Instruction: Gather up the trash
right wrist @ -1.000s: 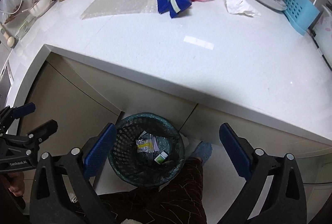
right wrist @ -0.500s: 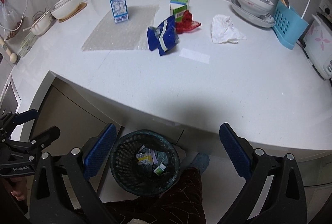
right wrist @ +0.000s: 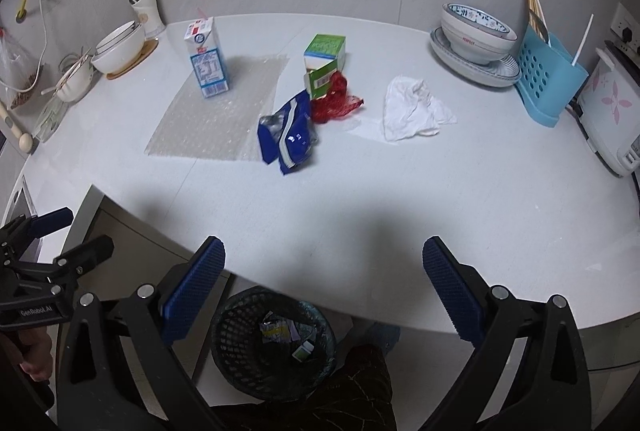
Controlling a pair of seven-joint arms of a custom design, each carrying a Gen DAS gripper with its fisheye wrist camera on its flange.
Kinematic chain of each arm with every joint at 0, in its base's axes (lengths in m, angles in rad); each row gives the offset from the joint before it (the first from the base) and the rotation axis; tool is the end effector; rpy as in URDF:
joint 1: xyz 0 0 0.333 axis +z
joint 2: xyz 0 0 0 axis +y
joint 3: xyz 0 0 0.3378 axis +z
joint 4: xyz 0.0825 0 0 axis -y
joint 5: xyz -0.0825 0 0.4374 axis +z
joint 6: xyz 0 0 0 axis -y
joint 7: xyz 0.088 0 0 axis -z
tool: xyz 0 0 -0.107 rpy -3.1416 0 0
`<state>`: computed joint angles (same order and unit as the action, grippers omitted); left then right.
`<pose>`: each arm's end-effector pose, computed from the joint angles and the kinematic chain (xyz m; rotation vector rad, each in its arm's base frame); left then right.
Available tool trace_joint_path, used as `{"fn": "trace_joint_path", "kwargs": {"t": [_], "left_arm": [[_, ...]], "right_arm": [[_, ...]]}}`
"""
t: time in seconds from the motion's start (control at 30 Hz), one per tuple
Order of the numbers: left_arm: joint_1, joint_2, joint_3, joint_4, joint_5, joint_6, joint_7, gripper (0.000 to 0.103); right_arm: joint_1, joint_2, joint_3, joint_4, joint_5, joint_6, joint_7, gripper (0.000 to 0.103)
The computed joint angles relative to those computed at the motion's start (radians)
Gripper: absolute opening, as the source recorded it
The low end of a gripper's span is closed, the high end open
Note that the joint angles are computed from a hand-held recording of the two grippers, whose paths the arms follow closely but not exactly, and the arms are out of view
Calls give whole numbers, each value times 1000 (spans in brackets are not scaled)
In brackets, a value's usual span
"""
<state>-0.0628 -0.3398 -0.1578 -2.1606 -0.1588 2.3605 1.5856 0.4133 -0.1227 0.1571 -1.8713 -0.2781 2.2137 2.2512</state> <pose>0.5255 -0.1294 0.6017 -1.8115 2.1247 -0.6735 0.5181 0.3275 0.6265 -1.9117 1.8959 -0.4769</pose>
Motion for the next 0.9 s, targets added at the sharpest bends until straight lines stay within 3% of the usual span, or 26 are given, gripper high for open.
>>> {"fn": "trace_joint_path", "kwargs": {"t": [0.43, 0.9], "left_arm": [[-3, 206, -19, 235, 90, -4, -115, 96], [-46, 476, 16, 542, 253, -47, -326, 96]], "right_arm": [[-53, 82, -45, 88, 18, 0, -77, 95], [-107, 231, -86, 255, 53, -37, -171, 92]]}}
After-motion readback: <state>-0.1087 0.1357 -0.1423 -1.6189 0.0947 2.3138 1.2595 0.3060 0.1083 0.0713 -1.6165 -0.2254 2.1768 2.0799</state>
